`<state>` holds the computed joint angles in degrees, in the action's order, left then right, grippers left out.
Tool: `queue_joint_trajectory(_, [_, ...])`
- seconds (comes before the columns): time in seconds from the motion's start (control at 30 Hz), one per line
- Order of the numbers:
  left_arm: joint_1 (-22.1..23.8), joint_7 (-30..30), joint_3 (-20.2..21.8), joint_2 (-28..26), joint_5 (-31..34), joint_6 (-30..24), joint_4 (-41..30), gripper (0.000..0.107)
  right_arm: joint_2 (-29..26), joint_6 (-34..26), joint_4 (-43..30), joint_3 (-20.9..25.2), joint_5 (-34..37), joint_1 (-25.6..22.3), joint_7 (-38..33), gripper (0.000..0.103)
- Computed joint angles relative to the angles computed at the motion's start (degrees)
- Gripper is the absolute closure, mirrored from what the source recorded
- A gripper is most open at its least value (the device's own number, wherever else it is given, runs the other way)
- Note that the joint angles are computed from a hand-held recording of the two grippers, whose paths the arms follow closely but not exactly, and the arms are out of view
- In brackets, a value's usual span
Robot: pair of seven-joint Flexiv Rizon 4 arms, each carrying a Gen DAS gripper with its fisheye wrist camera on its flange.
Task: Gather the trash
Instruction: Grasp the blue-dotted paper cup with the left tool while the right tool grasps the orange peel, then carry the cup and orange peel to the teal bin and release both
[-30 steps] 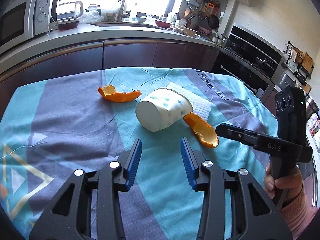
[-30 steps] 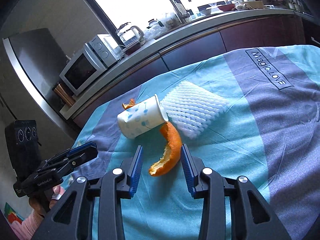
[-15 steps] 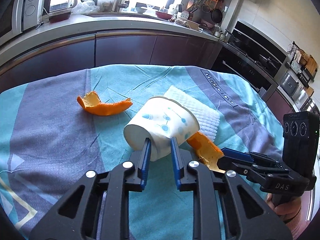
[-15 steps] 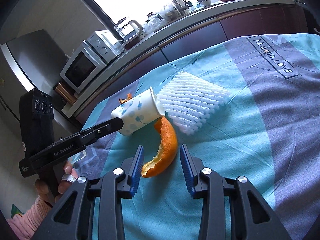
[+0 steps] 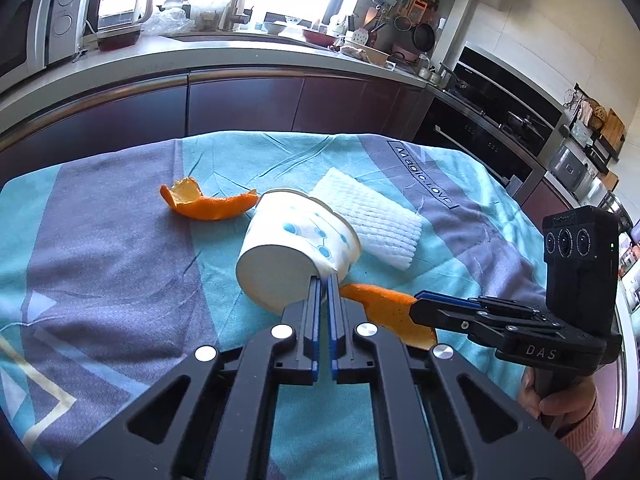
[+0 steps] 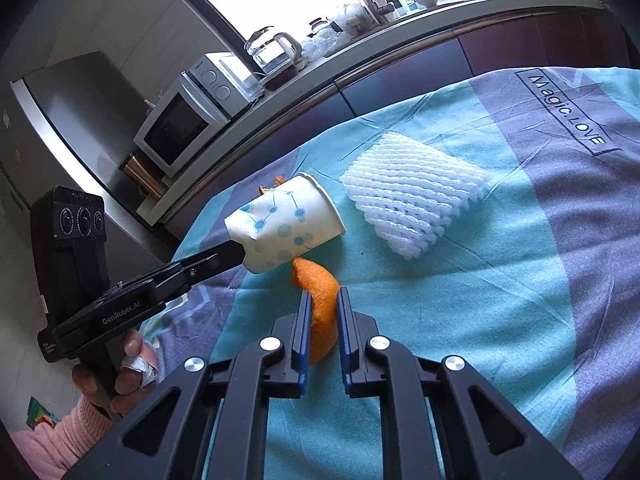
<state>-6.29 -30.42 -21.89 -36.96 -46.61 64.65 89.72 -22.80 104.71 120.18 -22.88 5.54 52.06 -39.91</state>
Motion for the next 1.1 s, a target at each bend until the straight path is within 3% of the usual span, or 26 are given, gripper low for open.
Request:
queue_joint_trajectory(0.27, [4.5, 9.3, -2.0, 7.0, -10.6, 2.6, 9.5, 0.104, -0.3, 2.2, -1.9, 5.8, 0.2, -3.6, -1.7, 0.092])
queue_joint_trajectory(0.4, [5.3, 15.0, -0.5, 10.8, -17.9, 2.4, 13.6, 0.104, -0.5, 2.6, -3.2, 9.0, 0.2, -5.5, -3.0, 0.092])
queue_joint_trajectory(0.63, [4.9, 22.1, 4.6, 16.5, -28.0, 1.3, 19.6, 0.104, -2.3, 2.3, -7.3, 16.3, -2.4, -10.7, -3.9, 0.092])
queue_joint_trajectory(1.1, [1.7, 29.6, 16.7, 23.9, -41.5, -1.5, 26.4, 0.104, -10.6, -1.5, -20.3, 33.2, -14.7, -22.9, -3.1, 0.092])
